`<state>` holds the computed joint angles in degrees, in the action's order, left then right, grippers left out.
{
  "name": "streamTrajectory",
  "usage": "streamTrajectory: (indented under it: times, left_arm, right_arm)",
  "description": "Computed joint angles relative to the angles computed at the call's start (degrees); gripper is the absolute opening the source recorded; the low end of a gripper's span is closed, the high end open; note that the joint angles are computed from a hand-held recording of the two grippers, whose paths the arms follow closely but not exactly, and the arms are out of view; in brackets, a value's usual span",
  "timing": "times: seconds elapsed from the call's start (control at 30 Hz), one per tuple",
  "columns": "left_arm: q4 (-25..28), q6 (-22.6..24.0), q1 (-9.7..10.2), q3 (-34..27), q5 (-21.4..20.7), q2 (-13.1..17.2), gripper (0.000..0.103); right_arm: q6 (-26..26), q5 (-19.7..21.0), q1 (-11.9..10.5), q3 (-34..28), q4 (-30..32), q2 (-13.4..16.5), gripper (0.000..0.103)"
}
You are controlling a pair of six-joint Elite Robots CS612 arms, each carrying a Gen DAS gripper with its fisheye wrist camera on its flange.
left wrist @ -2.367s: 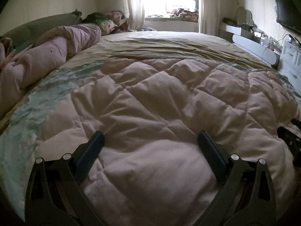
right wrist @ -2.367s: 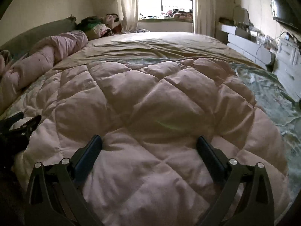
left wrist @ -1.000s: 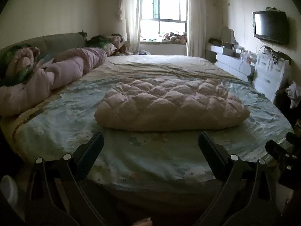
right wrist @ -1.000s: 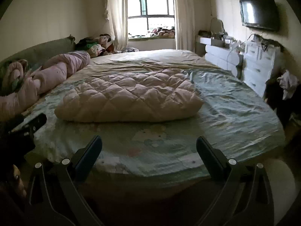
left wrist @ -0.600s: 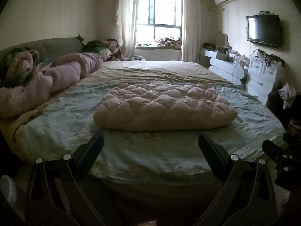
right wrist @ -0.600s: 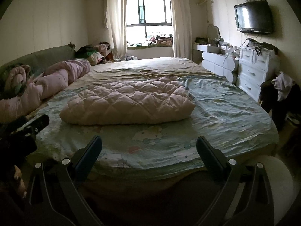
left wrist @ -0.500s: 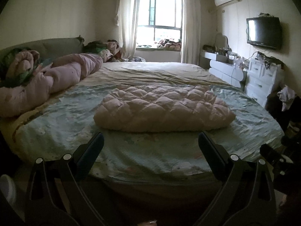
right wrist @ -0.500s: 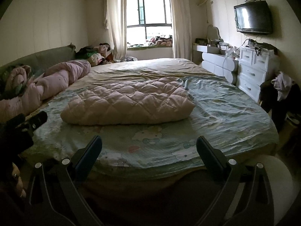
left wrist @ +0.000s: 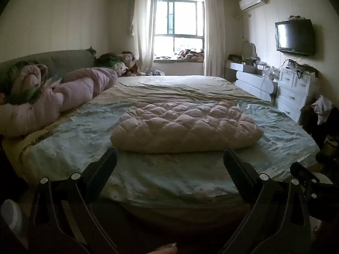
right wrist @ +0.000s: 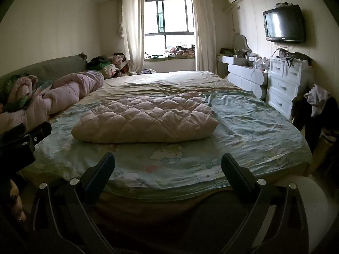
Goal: Fold large clothes
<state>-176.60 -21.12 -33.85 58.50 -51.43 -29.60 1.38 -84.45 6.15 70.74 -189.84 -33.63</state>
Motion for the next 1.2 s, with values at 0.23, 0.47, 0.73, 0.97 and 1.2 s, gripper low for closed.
streamTrajectory:
  times: [0.23, 0.47, 0.73, 0.97, 1.2]
  left_arm:
    - [0.3, -0.3, -0.18, 0.4, 1.0, -0.3, 0.094]
    - [0.4, -0.5, -0.17, 0.5, 1.0, -0.4, 0.094]
    - [1.6, -1.7, -0.16, 1.4, 0.6, -1.1, 0.094]
    - [2.1, -2.4, -0.2, 1.7, 1.1, -1.4, 0.094]
    - [3.2, -2.3, -0.33, 1.4, 1.0, -1.2, 0.094]
  right_arm:
    - [0.0, 0.5, 0.0, 0.4, -0.4, -0.2, 0.099]
    - [-0.1, 0.7, 0.0, 0.8, -0.8, -0.4, 0.099]
    - [-0.3, 0.6, 0.1, 0.8, -0.8, -0.4, 0.099]
    - [-0.4, 0.6, 0.1, 0.9, -0.9, -0.5, 0.099]
    - [-0.5, 0.6, 0.2, 0.9, -0.9, -0.5, 0.099]
